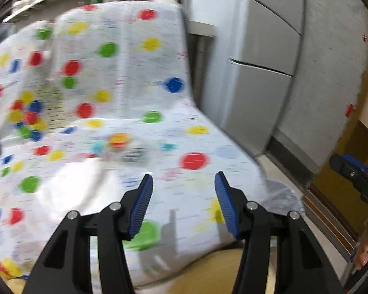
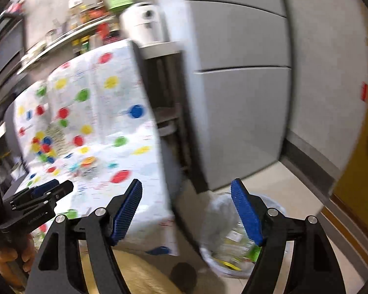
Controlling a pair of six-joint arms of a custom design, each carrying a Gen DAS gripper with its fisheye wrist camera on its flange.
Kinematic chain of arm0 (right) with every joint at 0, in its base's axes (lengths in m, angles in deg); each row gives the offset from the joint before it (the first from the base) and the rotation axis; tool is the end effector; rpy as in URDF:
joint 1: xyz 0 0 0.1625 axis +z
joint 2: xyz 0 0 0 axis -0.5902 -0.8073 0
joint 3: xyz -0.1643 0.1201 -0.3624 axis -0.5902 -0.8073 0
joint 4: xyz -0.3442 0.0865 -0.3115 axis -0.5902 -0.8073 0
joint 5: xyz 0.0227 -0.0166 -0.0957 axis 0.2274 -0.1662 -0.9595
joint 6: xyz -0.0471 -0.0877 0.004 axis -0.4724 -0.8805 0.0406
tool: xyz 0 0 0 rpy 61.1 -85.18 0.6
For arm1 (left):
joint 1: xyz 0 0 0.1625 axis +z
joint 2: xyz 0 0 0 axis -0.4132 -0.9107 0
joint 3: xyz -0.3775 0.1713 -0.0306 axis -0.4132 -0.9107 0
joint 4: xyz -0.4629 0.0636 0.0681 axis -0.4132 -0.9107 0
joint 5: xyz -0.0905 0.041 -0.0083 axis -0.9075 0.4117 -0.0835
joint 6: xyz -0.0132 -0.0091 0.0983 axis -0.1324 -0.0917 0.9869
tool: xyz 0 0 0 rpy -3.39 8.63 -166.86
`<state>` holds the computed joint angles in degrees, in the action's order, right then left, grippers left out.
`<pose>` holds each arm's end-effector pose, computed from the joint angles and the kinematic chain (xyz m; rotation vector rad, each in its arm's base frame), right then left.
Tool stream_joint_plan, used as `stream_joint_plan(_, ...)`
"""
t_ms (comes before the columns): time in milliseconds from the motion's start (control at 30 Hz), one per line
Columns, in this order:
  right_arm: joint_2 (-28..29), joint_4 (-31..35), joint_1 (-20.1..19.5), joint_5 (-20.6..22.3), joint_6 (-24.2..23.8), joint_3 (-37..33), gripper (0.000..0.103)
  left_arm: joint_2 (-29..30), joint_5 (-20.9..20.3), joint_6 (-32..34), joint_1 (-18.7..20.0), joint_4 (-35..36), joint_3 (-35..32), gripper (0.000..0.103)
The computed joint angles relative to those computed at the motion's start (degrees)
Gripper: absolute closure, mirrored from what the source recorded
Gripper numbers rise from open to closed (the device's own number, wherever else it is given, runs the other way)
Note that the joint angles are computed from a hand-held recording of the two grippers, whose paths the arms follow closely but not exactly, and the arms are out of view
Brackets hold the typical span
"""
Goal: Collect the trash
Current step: 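Move both tools back to the chair toward the white tissue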
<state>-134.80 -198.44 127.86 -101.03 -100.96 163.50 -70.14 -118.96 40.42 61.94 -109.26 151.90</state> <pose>0.1116 -0.3783 0.1781 0.4155 -2.2340 1.2500 -0.2003 -0.4225 0.0919 0.5906 2.2929 -1.0288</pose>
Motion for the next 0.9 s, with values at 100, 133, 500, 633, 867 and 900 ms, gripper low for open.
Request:
stream_joint_plan(100, 4.27, 2.70, 3.90, -0.99, -0.02, -2.94, 0.028, -5.03, 4.26, -1.33, 0.40, 0.48, 2.81, 0.052)
stream_joint_plan(133, 6.07, 3.43, 5.15, -1.31, -0.14, -4.21, 0.028, -6.57, 5.49, -1.63, 0.76, 0.64, 3.52, 0.052)
stream_joint_plan(500, 18.24, 13.65, 10.50, -2.29, 0.40, -15.58, 0.028, -15.44, 3.26, -2.03, 10.50, 6.15, 5.19, 0.038)
stream_joint_plan(633, 21.56, 17.27, 10.46, -2.58, -0.01, -19.83, 0.028, -12.42, 1.89, 0.14, 11.99, 3.94, 3.51, 0.037)
stream_joint_plan(867, 26.71, 23.55, 10.14, -3.07, -3.71, -26.41, 0.028, -9.39, 3.03, 3.50, 14.18, -1.93, 0.54, 0.037)
stream_joint_plan(900, 27.59, 24.32, 10.12, -2.83, -4.73, -27.30, 0.028, -9.24, 2.66, 3.92, 14.55, -3.21, 0.18, 0.037)
